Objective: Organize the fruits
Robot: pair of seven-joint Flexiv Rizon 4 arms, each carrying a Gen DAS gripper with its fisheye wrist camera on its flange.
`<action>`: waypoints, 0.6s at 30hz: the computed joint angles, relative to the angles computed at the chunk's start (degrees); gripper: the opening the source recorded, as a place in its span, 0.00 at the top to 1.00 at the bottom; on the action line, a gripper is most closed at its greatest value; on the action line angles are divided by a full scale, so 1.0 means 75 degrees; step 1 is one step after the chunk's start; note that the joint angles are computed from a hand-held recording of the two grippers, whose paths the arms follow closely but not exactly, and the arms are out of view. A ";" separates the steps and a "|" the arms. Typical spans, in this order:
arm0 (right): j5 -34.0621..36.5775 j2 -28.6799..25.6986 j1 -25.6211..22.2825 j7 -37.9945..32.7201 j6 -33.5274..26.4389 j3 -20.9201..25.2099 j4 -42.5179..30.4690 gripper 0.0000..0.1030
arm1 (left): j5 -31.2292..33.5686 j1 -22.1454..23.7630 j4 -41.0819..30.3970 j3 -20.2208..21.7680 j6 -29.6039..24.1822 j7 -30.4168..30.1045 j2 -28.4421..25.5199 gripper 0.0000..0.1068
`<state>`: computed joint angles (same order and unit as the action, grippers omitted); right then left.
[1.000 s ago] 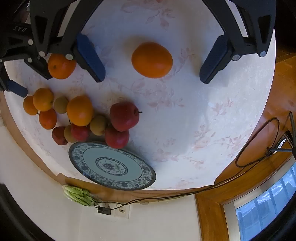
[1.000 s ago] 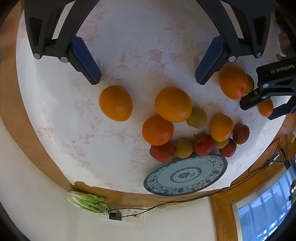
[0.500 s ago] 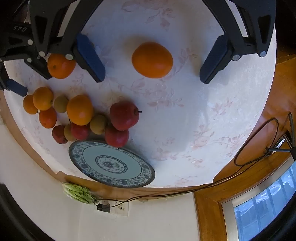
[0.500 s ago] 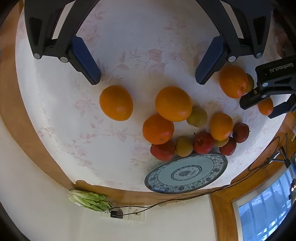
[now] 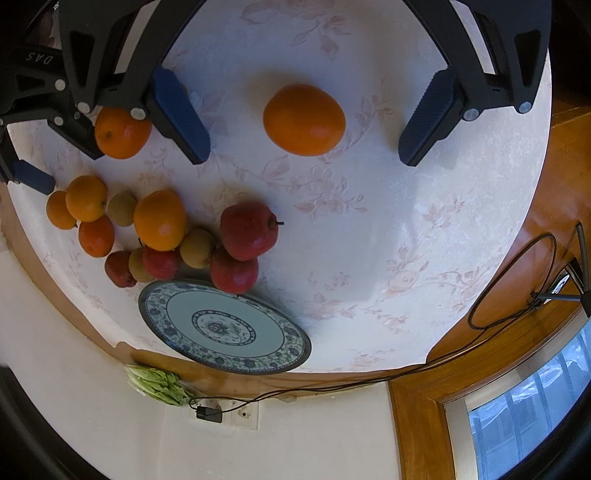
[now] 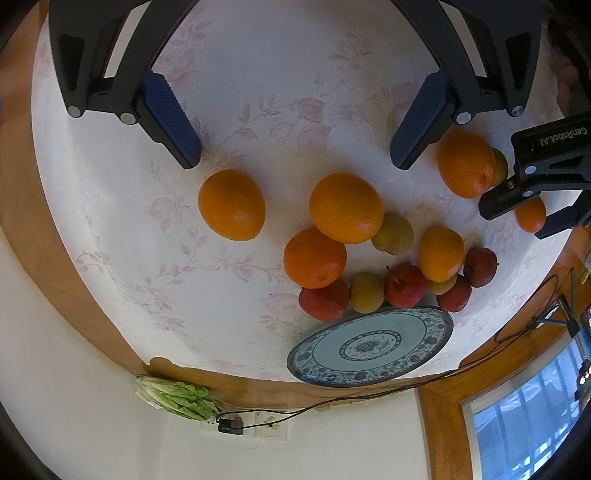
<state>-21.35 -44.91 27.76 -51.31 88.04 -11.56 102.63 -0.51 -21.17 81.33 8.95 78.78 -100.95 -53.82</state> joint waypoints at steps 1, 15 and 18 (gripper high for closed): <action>0.0003 0.0000 0.0000 0.0000 -0.0009 0.0002 -0.0006 0.00 | 0.0005 -0.0002 0.0008 0.0000 0.0010 -0.0004 0.0003 0.04; 0.0011 0.0020 -0.0069 -0.0080 -0.0071 0.0085 -0.0015 0.00 | 0.0009 0.0008 0.0039 -0.0027 0.0065 0.0017 0.0020 0.04; -0.0020 0.0052 -0.0139 -0.0139 -0.0171 0.0188 -0.0028 0.00 | 0.0008 0.0009 0.0063 -0.0044 0.0095 0.0043 0.0034 0.04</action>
<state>-21.50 -44.52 26.71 -52.35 86.75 -10.15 102.43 -0.44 -21.10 81.80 8.62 79.49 -100.62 -53.56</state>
